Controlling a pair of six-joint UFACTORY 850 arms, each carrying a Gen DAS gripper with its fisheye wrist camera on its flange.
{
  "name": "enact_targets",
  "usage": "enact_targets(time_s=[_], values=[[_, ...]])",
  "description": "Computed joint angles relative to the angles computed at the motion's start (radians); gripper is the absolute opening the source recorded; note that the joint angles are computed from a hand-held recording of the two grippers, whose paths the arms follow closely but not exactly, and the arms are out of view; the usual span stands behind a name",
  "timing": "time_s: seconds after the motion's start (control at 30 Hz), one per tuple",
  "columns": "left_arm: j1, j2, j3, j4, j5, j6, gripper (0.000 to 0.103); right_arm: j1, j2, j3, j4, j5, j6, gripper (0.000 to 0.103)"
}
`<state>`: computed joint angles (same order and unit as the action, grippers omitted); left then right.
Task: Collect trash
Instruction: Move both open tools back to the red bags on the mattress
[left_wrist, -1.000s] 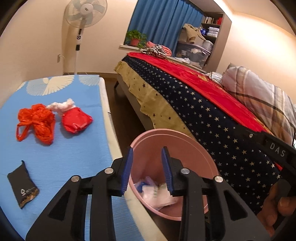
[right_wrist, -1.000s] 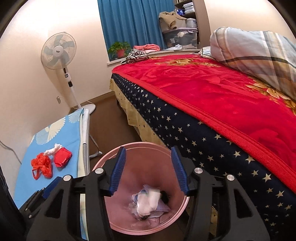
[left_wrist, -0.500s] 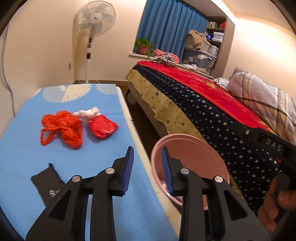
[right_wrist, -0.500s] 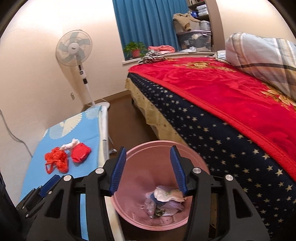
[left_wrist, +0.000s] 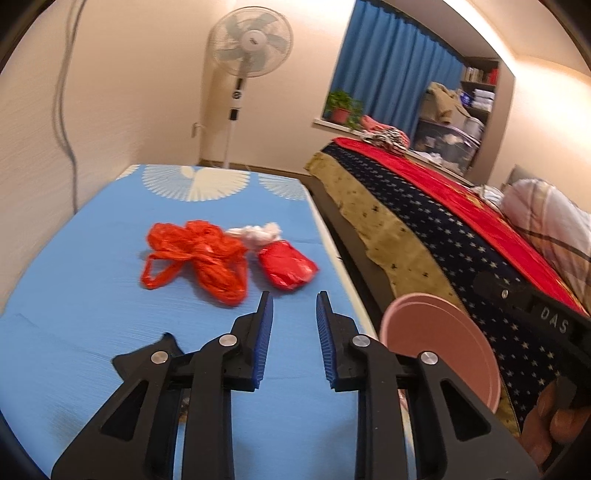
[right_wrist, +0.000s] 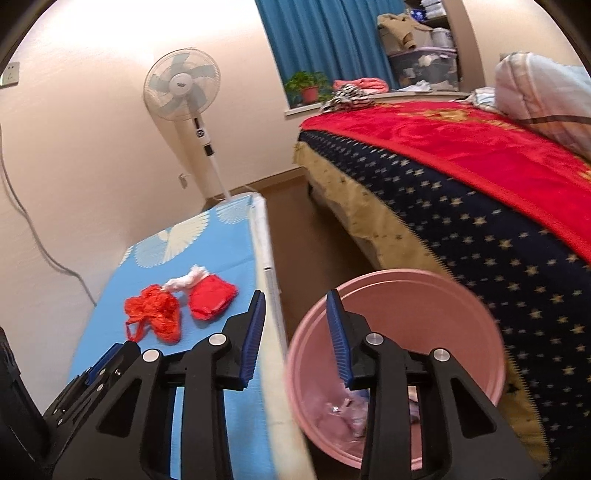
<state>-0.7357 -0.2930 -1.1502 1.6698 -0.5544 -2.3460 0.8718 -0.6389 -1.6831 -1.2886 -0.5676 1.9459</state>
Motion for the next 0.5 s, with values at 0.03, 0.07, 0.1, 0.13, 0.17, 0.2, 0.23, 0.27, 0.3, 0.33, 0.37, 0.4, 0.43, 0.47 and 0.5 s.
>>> enact_targets(time_s=[0.03,0.07,0.1,0.13,0.17,0.2,0.23,0.27,0.3,0.33,0.37,0.4,0.43,0.47,0.5], values=[[0.007,-0.002,0.001,-0.006,-0.002,-0.003,0.024,-0.001,-0.014,-0.016,0.006,0.012,-0.012,0.034],[0.014,-0.004,0.002,-0.012,-0.002,-0.006,0.024,-0.002,-0.027,-0.031,0.014,0.025,-0.027,0.034],[0.016,-0.006,0.004,-0.016,-0.004,-0.008,0.024,-0.003,-0.039,-0.044,0.023,0.037,-0.040,0.034],[0.022,-0.010,0.003,-0.026,-0.007,-0.005,0.024,-0.005,-0.049,-0.054,0.030,0.049,-0.051,0.034],[0.028,-0.013,0.003,-0.032,-0.007,-0.004,0.024,-0.007,-0.056,-0.062,0.038,0.059,-0.063,0.034],[0.035,-0.018,0.002,-0.042,-0.006,-0.002,0.024,-0.008,-0.067,-0.074,0.048,0.068,-0.081,0.034],[0.043,-0.022,0.000,-0.053,-0.006,0.000,0.024,-0.010,-0.077,-0.085,0.056,0.075,-0.093,0.034],[0.049,-0.025,0.000,-0.061,-0.006,0.000,0.024,-0.012,-0.087,-0.095,0.064,0.083,-0.103,0.034],[0.057,-0.029,-0.001,-0.069,-0.004,0.000,0.024,-0.014,-0.094,-0.102,0.070,0.088,-0.108,0.034],[0.064,-0.033,-0.003,-0.081,-0.002,0.004,0.024,-0.017,-0.103,-0.111,0.077,0.098,-0.115,0.034],[0.069,-0.037,-0.006,-0.092,0.000,0.009,0.024,-0.020,-0.113,-0.120,0.088,0.107,-0.127,0.034],[0.076,-0.042,-0.009,-0.104,0.001,0.014,0.024,-0.022,-0.122,-0.130,0.099,0.114,-0.140,0.034],[0.083,-0.046,-0.011,-0.109,0.005,0.013,0.024,-0.024,-0.132,-0.141,0.111,0.122,-0.152,0.034],[0.091,-0.051,-0.015,-0.117,0.012,0.016,0.024,-0.027,-0.143,-0.153,0.132,0.133,-0.173,0.034],[0.097,-0.055,-0.018,-0.120,0.019,0.018,0.024,-0.029,-0.151,-0.161,0.144,0.139,-0.187,0.034]])
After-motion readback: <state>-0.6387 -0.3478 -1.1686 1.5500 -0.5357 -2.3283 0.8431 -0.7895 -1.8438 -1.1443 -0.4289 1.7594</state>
